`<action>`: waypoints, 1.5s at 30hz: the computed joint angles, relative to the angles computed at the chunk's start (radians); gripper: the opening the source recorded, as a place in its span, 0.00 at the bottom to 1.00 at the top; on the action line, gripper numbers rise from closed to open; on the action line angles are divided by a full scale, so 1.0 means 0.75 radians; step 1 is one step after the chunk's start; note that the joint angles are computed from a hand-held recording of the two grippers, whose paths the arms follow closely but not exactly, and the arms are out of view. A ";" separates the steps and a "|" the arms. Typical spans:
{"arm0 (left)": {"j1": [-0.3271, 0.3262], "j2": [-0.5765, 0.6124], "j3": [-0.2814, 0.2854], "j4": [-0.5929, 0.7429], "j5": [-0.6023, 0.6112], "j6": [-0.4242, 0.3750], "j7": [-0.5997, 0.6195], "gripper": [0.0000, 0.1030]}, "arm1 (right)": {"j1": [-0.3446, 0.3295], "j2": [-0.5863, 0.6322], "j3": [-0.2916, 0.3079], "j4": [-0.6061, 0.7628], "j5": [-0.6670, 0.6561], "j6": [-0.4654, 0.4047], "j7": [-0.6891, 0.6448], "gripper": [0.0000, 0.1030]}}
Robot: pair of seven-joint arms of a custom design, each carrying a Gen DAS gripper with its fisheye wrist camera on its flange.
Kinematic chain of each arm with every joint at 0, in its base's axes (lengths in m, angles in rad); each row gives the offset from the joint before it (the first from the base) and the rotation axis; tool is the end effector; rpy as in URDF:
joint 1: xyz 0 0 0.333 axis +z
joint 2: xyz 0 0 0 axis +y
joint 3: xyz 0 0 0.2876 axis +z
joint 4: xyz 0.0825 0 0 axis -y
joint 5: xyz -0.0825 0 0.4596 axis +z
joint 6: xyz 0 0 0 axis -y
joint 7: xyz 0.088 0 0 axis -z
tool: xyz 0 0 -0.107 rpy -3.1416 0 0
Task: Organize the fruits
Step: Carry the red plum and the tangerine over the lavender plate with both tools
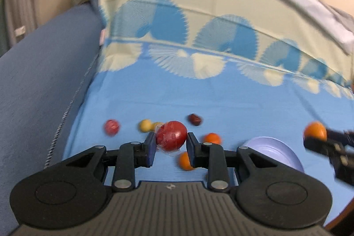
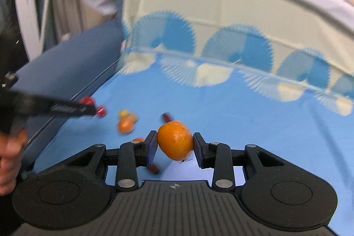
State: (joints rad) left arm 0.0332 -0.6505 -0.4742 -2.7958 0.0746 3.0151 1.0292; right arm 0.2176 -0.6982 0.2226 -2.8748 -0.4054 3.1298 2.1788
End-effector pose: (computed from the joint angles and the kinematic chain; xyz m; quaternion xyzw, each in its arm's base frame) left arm 0.4276 -0.1848 0.3995 -0.6421 0.6450 -0.3170 0.2668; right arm 0.3884 0.2079 0.4054 -0.7042 0.5431 -0.2706 0.3687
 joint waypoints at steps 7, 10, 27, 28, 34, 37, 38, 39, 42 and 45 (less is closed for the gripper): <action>-0.130 0.113 0.053 0.026 -0.011 0.084 0.137 0.31 | -0.227 -0.053 0.100 -0.088 0.061 -0.011 0.225 0.35; -0.210 0.196 0.118 0.048 -0.052 0.118 0.233 0.31 | -0.278 -0.081 0.116 -0.114 0.050 -0.039 0.298 0.35; -0.237 0.515 -0.003 0.199 -0.123 0.240 0.557 0.31 | -0.251 -0.029 0.072 -0.106 -0.097 -0.071 0.265 0.36; -0.193 0.515 -0.049 0.203 -0.111 0.248 0.544 0.31 | -0.251 -0.026 0.073 -0.104 -0.102 -0.070 0.262 0.36; -0.155 0.520 -0.085 0.222 -0.085 0.197 0.513 0.31 | -0.242 -0.018 0.069 -0.101 -0.117 -0.055 0.240 0.36; -0.131 0.518 -0.099 0.225 -0.033 0.187 0.476 0.31 | -0.232 -0.013 0.060 -0.098 -0.114 -0.067 0.228 0.36; -0.128 0.515 -0.096 0.222 -0.023 0.193 0.465 0.31 | -0.229 -0.013 0.059 -0.098 -0.114 -0.070 0.225 0.36; -0.122 0.510 -0.098 0.217 -0.017 0.197 0.453 0.32 | -0.226 -0.013 0.057 -0.098 -0.114 -0.072 0.222 0.36; -0.124 0.513 -0.084 0.216 -0.009 0.191 0.435 0.31 | -0.223 -0.012 0.055 -0.095 -0.116 -0.079 0.216 0.36; -0.089 0.519 -0.113 0.224 0.036 0.172 0.408 0.32 | -0.225 -0.006 0.060 -0.089 -0.118 -0.083 0.216 0.36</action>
State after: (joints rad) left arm -0.0335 -0.2610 -0.5591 -2.6276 0.1016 3.1440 1.3354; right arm 0.0491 -0.7030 0.2678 -2.9414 -0.4942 3.0680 2.3409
